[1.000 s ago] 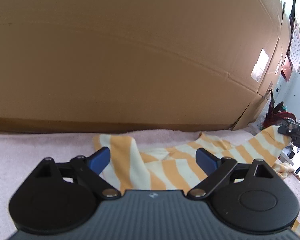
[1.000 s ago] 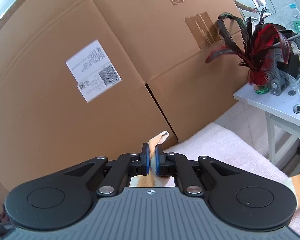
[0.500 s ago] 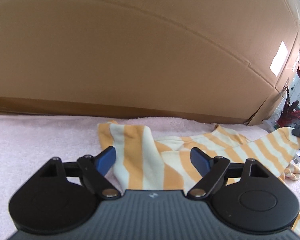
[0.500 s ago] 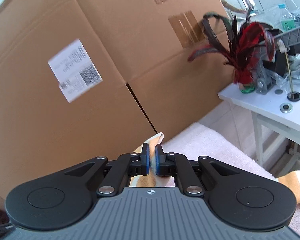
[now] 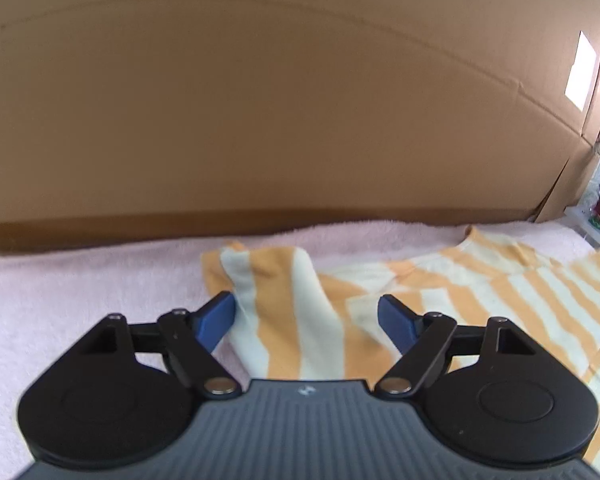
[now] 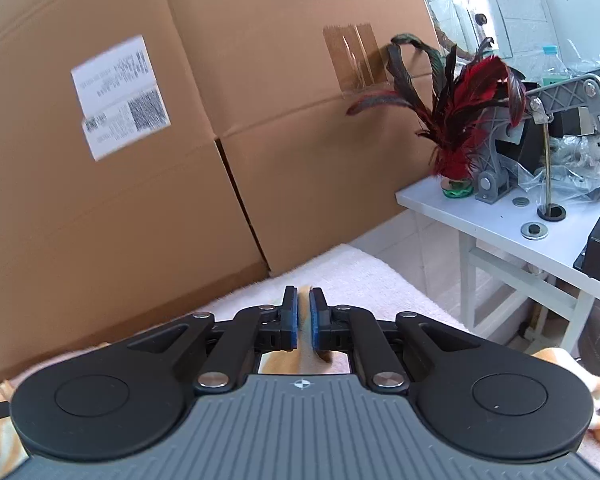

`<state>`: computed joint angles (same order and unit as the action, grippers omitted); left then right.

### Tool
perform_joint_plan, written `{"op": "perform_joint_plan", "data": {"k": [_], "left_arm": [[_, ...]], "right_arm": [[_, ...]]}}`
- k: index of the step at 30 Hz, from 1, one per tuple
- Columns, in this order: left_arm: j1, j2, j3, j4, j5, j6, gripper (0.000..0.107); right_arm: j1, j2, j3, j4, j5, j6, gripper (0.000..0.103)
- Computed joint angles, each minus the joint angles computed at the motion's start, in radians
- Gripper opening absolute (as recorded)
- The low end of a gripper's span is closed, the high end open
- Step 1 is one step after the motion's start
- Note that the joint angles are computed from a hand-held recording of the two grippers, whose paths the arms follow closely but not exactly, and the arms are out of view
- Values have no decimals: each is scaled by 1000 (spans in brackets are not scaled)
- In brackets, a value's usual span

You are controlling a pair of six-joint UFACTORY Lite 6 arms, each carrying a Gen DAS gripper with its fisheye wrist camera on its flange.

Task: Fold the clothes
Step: 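Lower the folded side onto the shirt and open the right gripper, then grasp the folded shirt edge with the left gripper while the right gripper grasps beside it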

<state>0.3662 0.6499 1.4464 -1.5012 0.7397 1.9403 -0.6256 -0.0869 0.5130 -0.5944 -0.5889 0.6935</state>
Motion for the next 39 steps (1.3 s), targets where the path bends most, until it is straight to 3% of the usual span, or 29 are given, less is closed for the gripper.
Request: {"op": "perform_joint_plan", "data": {"k": [4,10,13,15,18,23,27,30,31,33,36,39], "left_arm": [[45,-73,-73,-18,0,15,81],[316,-307,-372,71,245,128,92],[467,-437,-532,149,332,208,92],[591,-519,-635,222,399,277,92],[790,-585,-718,370,504,353,93],[1064,-687,-836,577,626,526,96],[1126,-709,-906,632,634,616,96],[1122,-724,-937,650,593,599,89],[1125,-723,-940,658,587,597,89],[1166,-705,-936,690,606,617,93],[1209,-682,-932,730,619,638,96],[1225,-677,-941,740,607,647,95]], "right_arm": [[-12,50,46,-8,100,26,6],[-167,-91,-40,-618,-66,532,11],[-113,-196,-102,-770,-88,603,14],[-46,-245,-131,-777,-55,625,17],[66,-244,-126,-661,90,629,20],[-7,-155,-92,-730,14,852,22],[26,-189,-128,-650,46,852,22],[92,-234,-152,-482,130,705,1],[107,-278,-162,-472,171,694,1],[111,-389,-198,-579,184,784,12],[157,-602,-289,-893,23,1033,23],[436,-690,-315,-990,46,1151,22]]}}
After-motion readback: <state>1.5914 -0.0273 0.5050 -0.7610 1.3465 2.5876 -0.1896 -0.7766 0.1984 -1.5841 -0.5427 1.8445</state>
